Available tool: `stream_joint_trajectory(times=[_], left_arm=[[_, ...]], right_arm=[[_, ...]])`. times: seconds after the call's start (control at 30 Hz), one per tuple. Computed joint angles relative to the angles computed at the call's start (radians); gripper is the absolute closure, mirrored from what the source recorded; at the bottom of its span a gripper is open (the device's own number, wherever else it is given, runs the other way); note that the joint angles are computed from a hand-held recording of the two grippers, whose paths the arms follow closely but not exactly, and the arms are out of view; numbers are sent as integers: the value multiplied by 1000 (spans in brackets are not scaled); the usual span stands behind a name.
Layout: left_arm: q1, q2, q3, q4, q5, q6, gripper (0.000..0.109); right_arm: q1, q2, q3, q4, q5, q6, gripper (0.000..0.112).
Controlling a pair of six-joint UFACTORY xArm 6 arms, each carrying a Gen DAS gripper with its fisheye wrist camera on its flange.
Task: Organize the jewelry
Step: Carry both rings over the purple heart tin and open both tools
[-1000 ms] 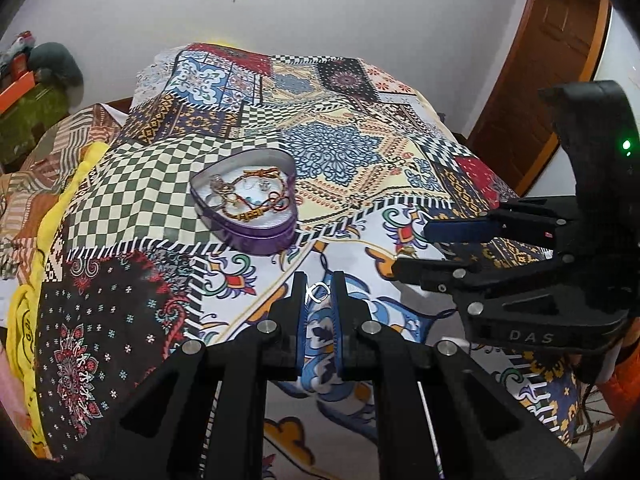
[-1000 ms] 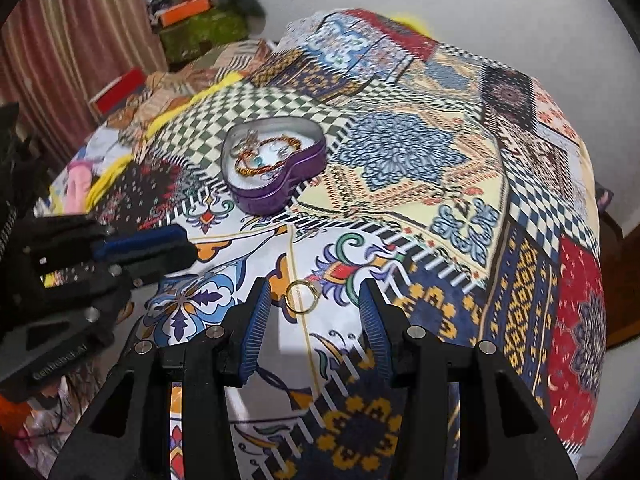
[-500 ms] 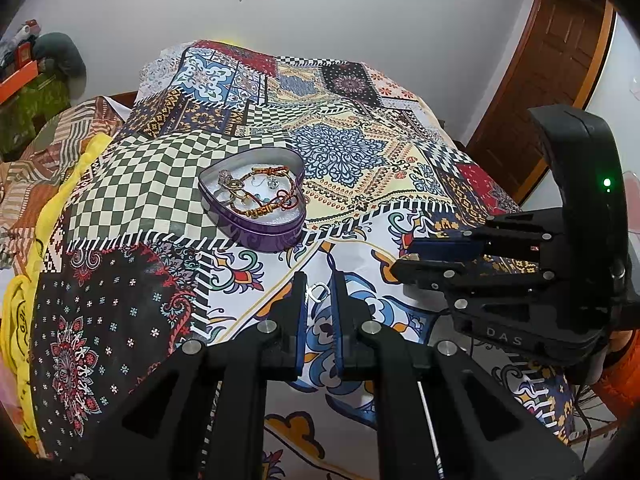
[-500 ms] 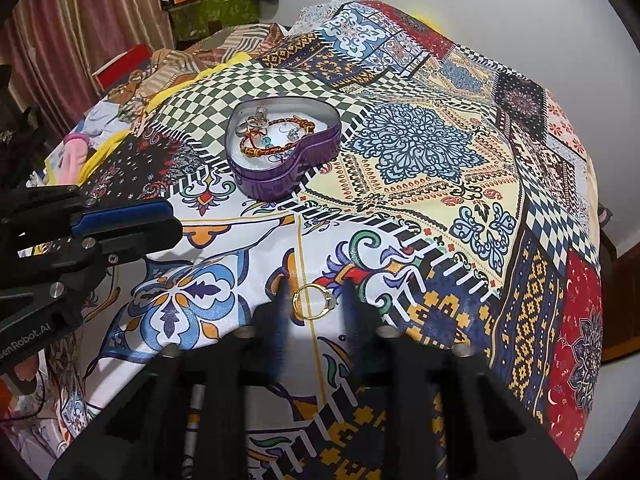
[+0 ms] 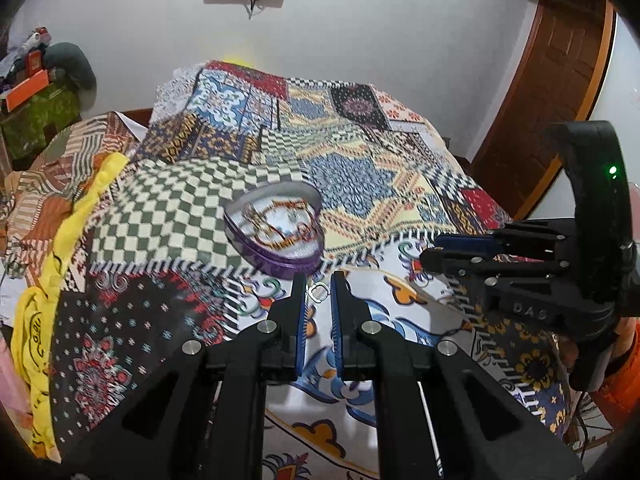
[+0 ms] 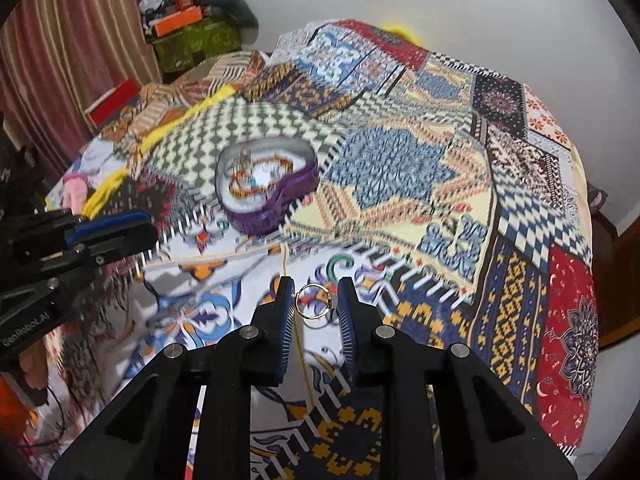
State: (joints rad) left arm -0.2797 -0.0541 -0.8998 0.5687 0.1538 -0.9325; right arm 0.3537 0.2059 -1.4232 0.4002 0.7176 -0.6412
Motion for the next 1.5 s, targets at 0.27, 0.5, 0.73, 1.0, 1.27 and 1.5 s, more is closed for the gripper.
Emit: stream_joint_trajectory(times=[0.27, 0.5, 0.73, 1.0, 1.27, 1.5], left_arm=[[41, -10, -43, 129, 22, -85, 99], [77, 20, -83, 139, 23, -76, 99], [98, 86, -132, 56, 3, 10, 99], [96, 186, -197, -112, -2, 173, 99], [89, 266, -251, -273, 14, 333, 99], [88, 308, -284, -345, 26, 407, 99]], right_arm=[[17, 19, -80, 82, -15, -13, 92], [34, 70, -158, 121, -9, -23, 92], [52, 138, -241, 123, 21, -16, 92], [56, 276, -413, 86, 142, 46, 92], [51, 370, -541, 72, 254, 91, 92], [47, 436, -642, 70, 331, 124, 92]])
